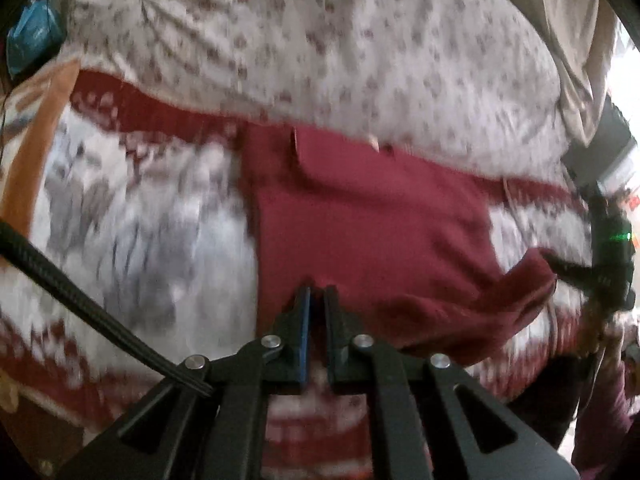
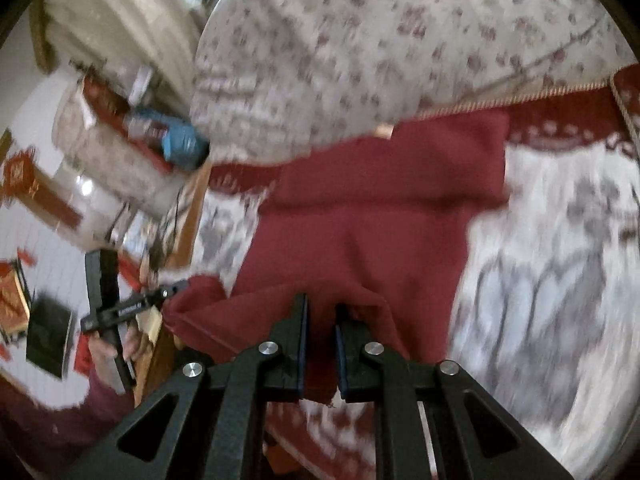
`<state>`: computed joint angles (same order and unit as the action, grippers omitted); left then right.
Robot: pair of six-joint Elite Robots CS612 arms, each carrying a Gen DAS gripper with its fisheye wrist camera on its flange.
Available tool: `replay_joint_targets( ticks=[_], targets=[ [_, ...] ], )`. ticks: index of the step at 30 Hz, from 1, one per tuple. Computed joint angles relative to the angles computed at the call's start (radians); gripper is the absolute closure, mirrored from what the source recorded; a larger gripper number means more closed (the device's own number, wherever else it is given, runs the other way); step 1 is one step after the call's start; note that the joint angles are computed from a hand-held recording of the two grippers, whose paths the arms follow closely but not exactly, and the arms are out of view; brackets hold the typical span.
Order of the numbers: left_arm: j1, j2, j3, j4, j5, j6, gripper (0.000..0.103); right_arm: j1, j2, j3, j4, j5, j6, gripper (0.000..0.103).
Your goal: Fold small clothes
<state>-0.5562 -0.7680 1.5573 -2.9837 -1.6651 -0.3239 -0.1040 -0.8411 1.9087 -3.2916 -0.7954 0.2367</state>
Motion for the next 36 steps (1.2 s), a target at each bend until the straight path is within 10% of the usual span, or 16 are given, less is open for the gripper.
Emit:
replay_joint_targets(
  ticks=[17, 20, 21, 22, 24, 26, 36],
  targets=[
    [0.044, 0.354, -0.635, 0.278, 0.179, -0.121, 0.103, 0.011, 0.236, -0.435, 0.132, -0.179, 0.229, 0.090],
    [0.059, 0.386, -0.690, 0.310, 0.148, -0.158, 0.102, 0.013, 0.250, -0.467, 0.207, -0.216, 0.236, 0.063],
    [0.063, 0.389, -0.694, 0.311, 0.134, -0.165, 0.097, 0.013, 0.247, -0.459, 0.186, -0.249, 0.246, 0.041],
    [0.065, 0.388, -0.692, 0.310, 0.123, -0.166, 0.092, 0.014, 0.238, -0.442, 0.145, -0.289, 0.262, 0.036],
    [0.069, 0.382, -0.675, 0.283, 0.100, -0.162, 0.048, 0.006, 0.222, -0.410, 0.069, -0.298, 0.276, 0.036],
    [0.071, 0.377, -0.657, 0.249, 0.091, -0.170, 0.033, 0.006, 0.202, -0.386, 0.054, -0.297, 0.233, 0.036],
    [0.059, 0.426, -0.783, 0.482, 0.030, 0.030, 0.033, 0.038, 0.244, -0.498, 0.240, -0.377, 0.080, 0.026]
  ],
)
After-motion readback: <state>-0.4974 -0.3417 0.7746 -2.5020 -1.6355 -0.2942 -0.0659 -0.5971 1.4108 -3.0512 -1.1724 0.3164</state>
